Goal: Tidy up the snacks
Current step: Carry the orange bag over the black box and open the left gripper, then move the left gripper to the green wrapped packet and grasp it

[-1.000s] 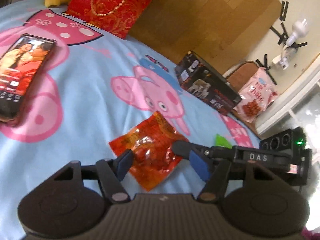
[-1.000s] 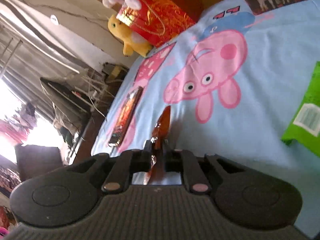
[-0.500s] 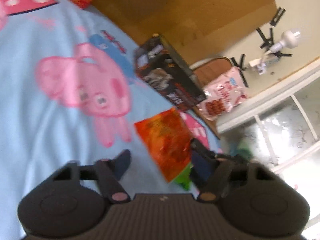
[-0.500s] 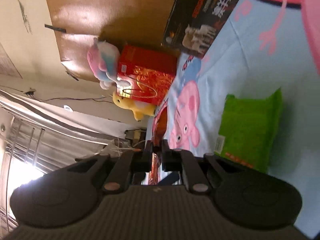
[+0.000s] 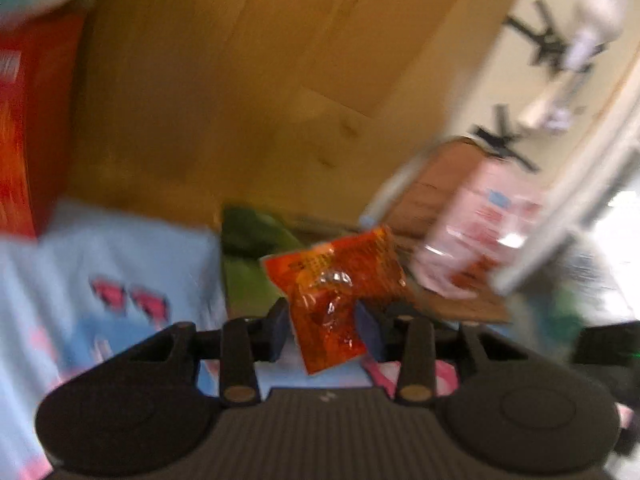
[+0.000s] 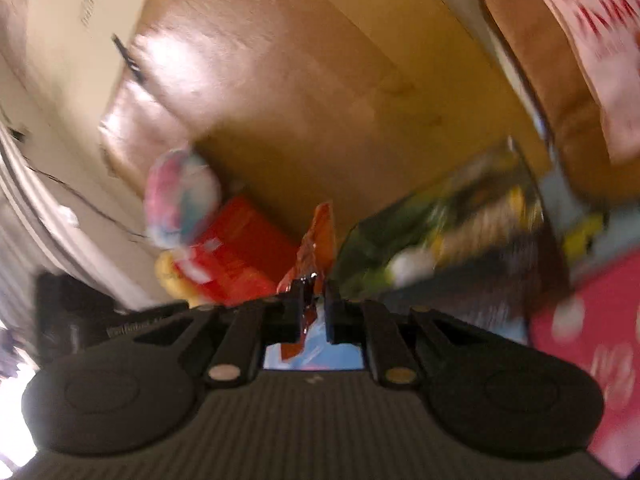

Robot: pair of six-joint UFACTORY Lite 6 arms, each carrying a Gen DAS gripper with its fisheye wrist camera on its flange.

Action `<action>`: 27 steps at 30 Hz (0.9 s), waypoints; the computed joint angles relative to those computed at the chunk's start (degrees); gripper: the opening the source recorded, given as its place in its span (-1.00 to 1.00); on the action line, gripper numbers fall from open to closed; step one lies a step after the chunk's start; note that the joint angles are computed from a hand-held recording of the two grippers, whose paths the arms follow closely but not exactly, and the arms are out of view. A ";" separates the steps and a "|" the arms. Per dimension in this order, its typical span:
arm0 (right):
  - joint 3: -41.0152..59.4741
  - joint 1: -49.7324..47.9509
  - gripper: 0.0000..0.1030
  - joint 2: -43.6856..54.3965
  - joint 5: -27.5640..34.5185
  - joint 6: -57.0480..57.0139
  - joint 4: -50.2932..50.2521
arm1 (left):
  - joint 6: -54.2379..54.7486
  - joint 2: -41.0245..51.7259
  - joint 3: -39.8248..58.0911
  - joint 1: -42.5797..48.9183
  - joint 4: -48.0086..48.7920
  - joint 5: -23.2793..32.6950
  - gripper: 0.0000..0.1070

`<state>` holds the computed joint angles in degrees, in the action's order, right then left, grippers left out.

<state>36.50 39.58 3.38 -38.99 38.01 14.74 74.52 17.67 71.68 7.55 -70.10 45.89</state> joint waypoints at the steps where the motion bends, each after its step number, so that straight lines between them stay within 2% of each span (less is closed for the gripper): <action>1: 3.43 -1.52 -0.75 3.05 1.81 -2.11 -0.21 | -1.22 1.31 1.73 -2.42 0.83 -4.55 -0.36; 2: 7.74 -2.53 -0.73 6.82 3.99 -6.18 1.20 | -3.08 2.99 3.42 -5.11 2.02 -10.25 -0.34; 3: 11.38 -2.73 -0.67 10.09 5.80 -10.46 3.84 | -4.47 4.34 4.60 -6.88 3.16 -13.99 -0.25; 4: 15.10 -2.79 -0.60 13.26 7.89 -15.50 7.30 | -5.29 5.99 5.84 -8.20 4.16 -16.33 -0.26; 6: 17.80 -2.73 -0.55 15.65 9.57 -23.73 12.57 | -4.72 6.59 5.86 -8.62 3.57 -16.82 -0.26; 7: 17.58 -2.31 -0.44 15.50 9.17 -27.10 15.16 | -2.91 5.42 4.36 -8.43 1.95 -17.12 -0.22; 9: 14.07 -0.65 -0.22 13.01 5.64 -31.45 19.44 | 4.59 0.14 -1.80 -7.53 -3.89 -18.02 -0.10; 10: 11.80 0.40 -0.20 11.27 3.73 -32.86 21.41 | 6.51 -2.18 -3.99 -7.30 -5.12 -18.50 -0.08; 12: 4.71 2.98 -0.20 5.40 0.38 -34.32 24.83 | 10.65 -8.07 -10.06 -5.20 -6.76 -16.38 -0.08; 15: -7.84 10.30 -0.17 -5.01 -4.53 -33.05 29.80 | 15.94 -16.63 -20.41 1.08 -5.71 -7.59 0.04; 18: -17.24 23.89 -0.08 -10.22 -9.32 -31.19 40.88 | 20.77 -22.66 -31.54 7.77 -1.33 0.87 0.14; 20: -19.98 34.80 -0.08 -8.72 -12.55 -28.87 49.41 | 22.51 -23.87 -36.66 10.53 1.91 3.97 0.17; 23: -20.42 48.77 -0.08 -3.83 -15.46 -24.50 60.81 | 23.44 -23.16 -41.52 12.83 5.19 5.71 0.20; 27: -17.57 54.75 -0.07 1.43 -15.94 -21.79 63.49 | 24.71 -25.65 -46.61 13.30 3.38 5.28 0.21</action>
